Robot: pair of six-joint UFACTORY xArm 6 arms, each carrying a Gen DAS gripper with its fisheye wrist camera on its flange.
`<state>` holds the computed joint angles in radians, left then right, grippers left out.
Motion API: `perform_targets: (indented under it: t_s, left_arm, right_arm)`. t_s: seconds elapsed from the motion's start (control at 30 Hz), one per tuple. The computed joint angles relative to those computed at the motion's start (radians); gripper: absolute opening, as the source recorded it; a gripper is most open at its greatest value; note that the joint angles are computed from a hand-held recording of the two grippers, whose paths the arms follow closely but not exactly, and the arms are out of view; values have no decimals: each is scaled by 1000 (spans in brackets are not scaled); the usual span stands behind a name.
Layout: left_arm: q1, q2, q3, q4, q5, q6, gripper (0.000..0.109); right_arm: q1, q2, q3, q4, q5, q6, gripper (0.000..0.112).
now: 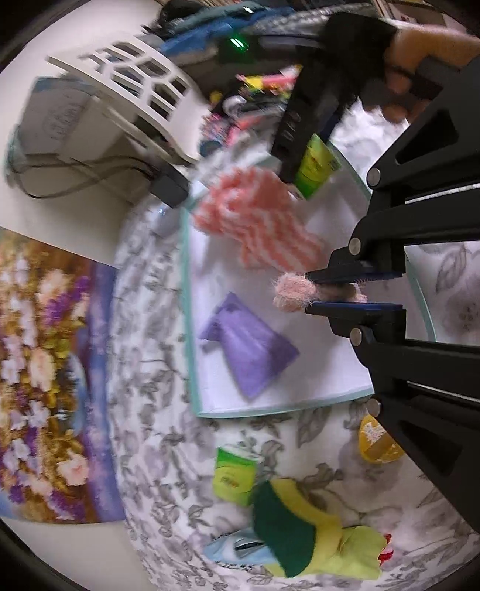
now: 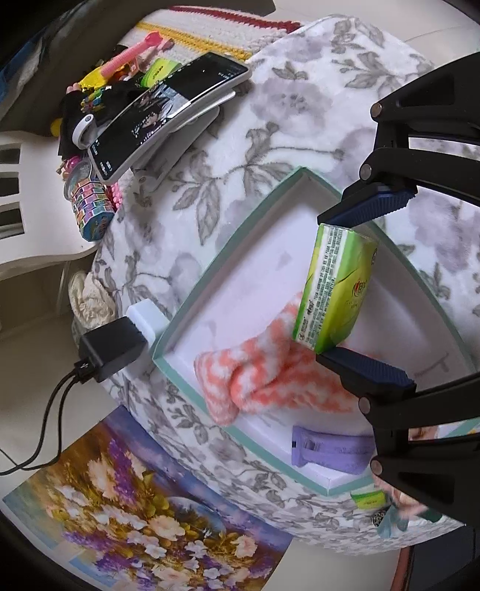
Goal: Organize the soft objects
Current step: 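Carry the green box in the right gripper while the left gripper carries the scrunchie to the tray, then release the scrunchie from the left gripper while the right gripper releases the green box in the tray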
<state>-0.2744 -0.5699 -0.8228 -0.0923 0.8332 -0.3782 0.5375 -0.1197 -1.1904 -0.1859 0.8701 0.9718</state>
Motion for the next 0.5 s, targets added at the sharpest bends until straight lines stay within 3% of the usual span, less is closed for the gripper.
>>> perform_targets:
  t_s: [0.23,0.5]
  left_arm:
    - [-12,74,9,72,97,-25,9]
    - [16,61,32,31,106,-24,9]
  right_arm:
    - [6,35,0,19,-17,-40,68]
    - [9,51,-14,8,-8,-58,68]
